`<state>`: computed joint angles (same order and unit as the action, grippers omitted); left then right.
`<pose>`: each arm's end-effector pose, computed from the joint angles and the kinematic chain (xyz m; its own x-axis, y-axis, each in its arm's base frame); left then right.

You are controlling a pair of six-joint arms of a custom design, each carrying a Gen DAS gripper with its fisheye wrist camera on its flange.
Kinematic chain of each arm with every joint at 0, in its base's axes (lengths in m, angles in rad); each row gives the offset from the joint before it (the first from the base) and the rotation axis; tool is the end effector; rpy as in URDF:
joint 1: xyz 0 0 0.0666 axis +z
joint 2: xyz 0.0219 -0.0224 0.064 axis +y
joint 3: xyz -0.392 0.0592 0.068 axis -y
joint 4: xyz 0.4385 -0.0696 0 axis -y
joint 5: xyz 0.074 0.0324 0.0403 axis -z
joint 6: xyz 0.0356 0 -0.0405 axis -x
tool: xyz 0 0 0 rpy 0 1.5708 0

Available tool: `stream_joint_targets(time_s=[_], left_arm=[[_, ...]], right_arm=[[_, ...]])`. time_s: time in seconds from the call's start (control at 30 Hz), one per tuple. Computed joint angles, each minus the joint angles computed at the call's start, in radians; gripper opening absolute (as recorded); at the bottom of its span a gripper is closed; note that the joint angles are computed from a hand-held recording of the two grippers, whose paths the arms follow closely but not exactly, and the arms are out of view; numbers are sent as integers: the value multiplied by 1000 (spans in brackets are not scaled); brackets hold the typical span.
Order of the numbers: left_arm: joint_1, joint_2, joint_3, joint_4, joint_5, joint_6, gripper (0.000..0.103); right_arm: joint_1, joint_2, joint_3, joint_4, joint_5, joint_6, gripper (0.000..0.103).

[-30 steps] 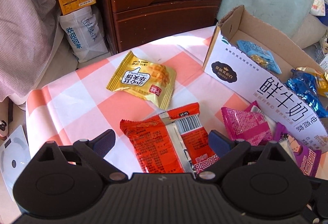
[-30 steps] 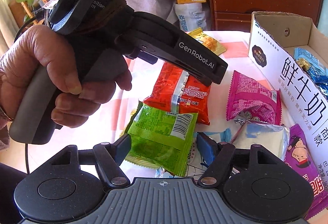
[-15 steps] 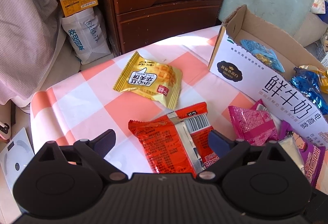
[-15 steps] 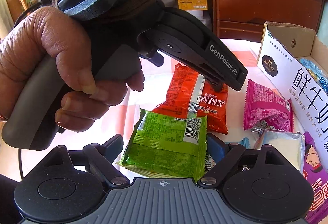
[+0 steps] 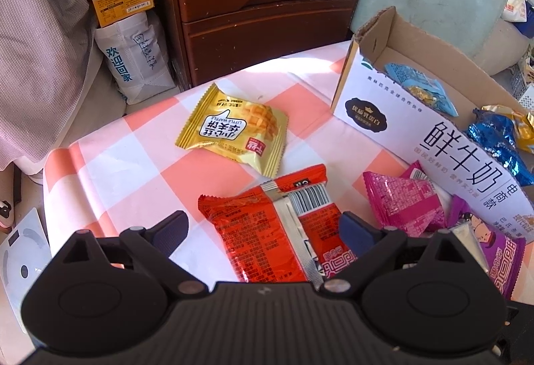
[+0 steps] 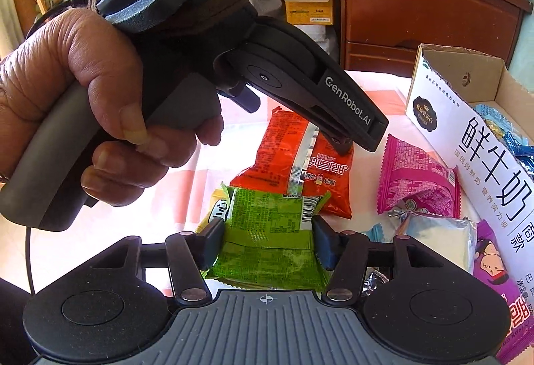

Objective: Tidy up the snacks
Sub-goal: 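Grasp the green snack pack with the right tool while the left tool grasps the red pack, then lift the green and red packs and carry them over the box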

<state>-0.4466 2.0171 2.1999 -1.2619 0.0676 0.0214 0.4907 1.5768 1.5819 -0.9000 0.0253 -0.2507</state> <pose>0.6618 -0.3200 0.4379 -0.8047 0.3617 -0.4707 0.4426 0.8940 -0.0696 0.5291 0.2812 0.4388 -0.7800 -0.1356 -0.6109 -0.2721 0.9526 0.1361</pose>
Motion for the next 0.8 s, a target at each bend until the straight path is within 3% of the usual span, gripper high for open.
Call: stream_joint_targets(time_s=[0.37,0.43,0.6,0.8], left_arm=[[-37,1,-6,-3,-46,-37,96],[-40,4,-4,-7,-55,-23,93],[-43,10,3,-24,-41,8,71],[-43,-26,-37,15,-40,14,70]], right_arm=[[-35,-51,-41,-12,-11,6,55],[-37,-56,-46,-12,-10,9,55],[-48,-57,-44,-10,-19,8,56],[-53,-62,-42,-6,-18,-3,56]])
